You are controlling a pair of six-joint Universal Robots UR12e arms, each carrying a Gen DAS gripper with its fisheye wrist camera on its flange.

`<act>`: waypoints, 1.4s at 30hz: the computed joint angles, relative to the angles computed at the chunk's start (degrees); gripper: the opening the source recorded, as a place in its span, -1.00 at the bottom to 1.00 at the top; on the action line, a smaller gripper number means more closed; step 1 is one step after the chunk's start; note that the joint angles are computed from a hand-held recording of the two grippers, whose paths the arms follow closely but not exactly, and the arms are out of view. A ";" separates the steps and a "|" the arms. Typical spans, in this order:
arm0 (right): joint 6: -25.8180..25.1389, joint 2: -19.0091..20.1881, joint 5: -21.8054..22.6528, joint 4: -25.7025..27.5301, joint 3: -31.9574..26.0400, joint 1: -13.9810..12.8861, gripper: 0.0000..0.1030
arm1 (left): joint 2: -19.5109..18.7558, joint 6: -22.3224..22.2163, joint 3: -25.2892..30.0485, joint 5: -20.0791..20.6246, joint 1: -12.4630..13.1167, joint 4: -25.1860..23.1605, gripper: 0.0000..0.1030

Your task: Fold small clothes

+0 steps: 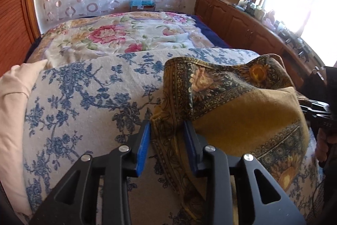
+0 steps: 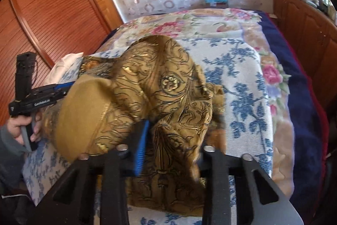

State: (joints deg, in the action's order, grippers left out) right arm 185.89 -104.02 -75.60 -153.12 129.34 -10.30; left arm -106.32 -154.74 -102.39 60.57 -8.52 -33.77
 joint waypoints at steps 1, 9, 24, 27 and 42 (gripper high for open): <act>-0.29 -0.01 0.07 0.12 -0.13 0.16 -0.65 | 0.05 0.21 0.07 -0.85 0.20 -0.77 -0.59; 0.62 -0.75 -7.45 -4.60 0.11 3.55 -0.85 | 2.03 0.95 -0.47 -11.30 3.25 -3.87 -0.94; -2.41 -0.19 -14.47 -7.78 -3.39 7.84 -0.87 | 6.45 1.24 -2.79 -19.37 6.92 -1.00 -0.96; -4.47 0.18 -15.39 -8.40 -4.53 8.98 -0.87 | 7.59 0.27 -3.58 -20.81 8.05 1.25 -0.97; -19.94 18.96 -10.76 -8.56 -26.84 18.85 -0.88 | 11.22 -11.56 -8.07 -17.86 20.16 19.98 -0.97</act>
